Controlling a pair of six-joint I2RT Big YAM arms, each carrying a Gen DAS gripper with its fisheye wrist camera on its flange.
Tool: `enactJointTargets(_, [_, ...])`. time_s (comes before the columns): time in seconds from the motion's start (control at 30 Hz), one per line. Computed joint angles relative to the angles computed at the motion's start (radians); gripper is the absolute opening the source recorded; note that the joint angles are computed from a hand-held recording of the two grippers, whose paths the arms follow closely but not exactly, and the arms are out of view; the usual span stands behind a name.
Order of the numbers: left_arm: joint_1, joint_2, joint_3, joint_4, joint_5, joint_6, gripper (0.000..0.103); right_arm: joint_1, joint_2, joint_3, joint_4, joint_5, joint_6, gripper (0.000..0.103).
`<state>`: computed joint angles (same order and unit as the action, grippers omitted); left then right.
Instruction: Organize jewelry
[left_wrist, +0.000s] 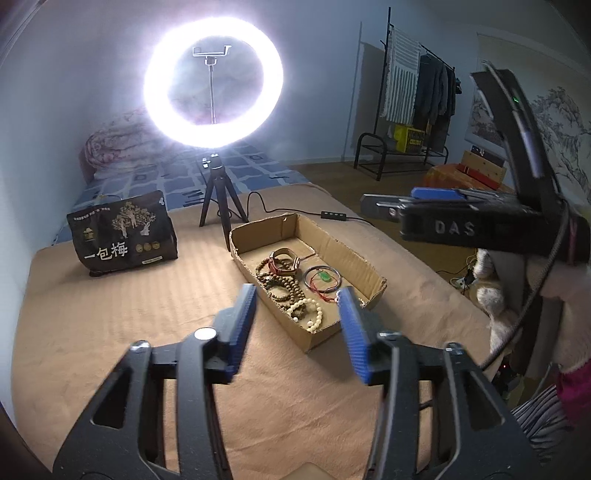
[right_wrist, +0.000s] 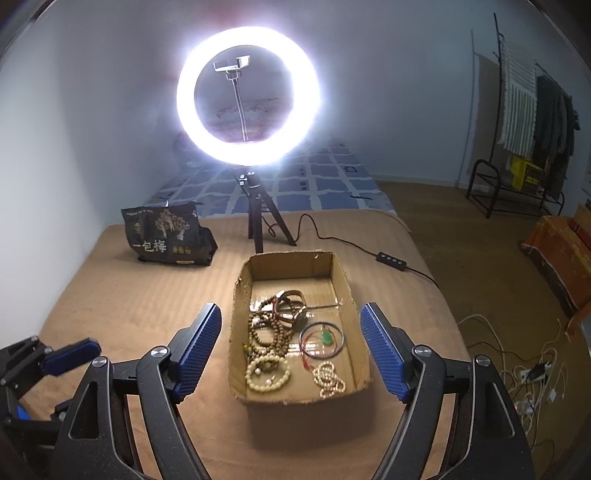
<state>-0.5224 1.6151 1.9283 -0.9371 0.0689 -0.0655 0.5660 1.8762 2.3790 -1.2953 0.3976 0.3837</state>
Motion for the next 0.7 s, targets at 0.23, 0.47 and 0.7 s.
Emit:
enactJointTargets(0.23, [-0.011,-0.023,-0.015,-0.002,-0.024,0.006,0.073,0.032,-0.076,-0.116,0.04,0.07,0.068,0.08])
enactJointTargets(0.47, [-0.008,-0.027,-0.02,-0.019,-0.028,-0.018,0.087,0.046,-0.105,-0.151,0.062,0.137,0.066,0.083])
enactJointTargets(0.7, [-0.018,-0.028,-0.024,-0.037,-0.034,-0.025,0.09,0.051,-0.111,-0.17,0.065,0.123,0.068,0.084])
